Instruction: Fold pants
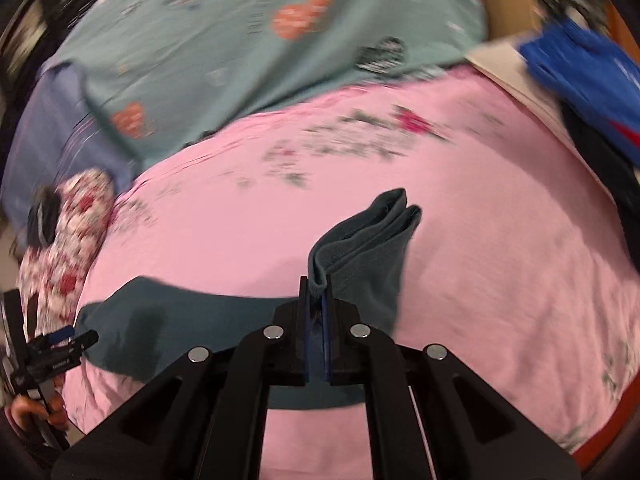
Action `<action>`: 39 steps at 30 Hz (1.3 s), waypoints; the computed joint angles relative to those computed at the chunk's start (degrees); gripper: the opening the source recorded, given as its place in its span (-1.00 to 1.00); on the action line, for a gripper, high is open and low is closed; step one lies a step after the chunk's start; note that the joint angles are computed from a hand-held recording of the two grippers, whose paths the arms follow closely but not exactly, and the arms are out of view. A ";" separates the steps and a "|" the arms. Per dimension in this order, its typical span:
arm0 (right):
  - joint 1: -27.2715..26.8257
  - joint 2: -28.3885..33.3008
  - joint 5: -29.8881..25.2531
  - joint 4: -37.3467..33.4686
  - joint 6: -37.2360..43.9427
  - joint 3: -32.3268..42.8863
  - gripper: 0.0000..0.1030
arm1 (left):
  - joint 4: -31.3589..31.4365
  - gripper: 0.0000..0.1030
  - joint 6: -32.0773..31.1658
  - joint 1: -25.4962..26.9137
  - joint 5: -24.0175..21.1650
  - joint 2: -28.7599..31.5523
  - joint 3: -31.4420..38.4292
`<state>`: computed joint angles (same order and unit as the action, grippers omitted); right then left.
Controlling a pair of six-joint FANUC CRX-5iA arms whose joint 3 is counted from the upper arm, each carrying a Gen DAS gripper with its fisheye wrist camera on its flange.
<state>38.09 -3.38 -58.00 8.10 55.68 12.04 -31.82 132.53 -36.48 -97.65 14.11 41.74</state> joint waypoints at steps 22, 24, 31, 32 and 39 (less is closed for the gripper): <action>17.14 20.04 -13.94 -6.45 19.92 18.17 -0.45 | 3.48 0.75 8.90 2.77 1.99 -15.42 -20.11; 15.90 16.96 -12.09 -9.77 21.21 16.80 -0.31 | 2.87 0.75 8.03 2.35 2.20 -14.58 -18.90; 8.67 6.71 -9.85 -6.21 7.30 6.90 -0.30 | 4.83 0.75 4.23 1.97 6.36 -9.84 -13.97; 7.46 5.92 -10.51 -6.44 6.67 5.93 -0.30 | 5.33 0.75 3.18 1.89 7.23 -8.85 -12.96; 2.88 1.62 -11.82 -8.65 6.29 -0.05 -0.58 | 9.73 0.75 -6.49 1.58 12.36 1.79 -1.42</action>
<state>40.98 -1.76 -69.82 -0.55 61.97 11.99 -22.09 126.04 -34.90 -85.29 15.91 40.33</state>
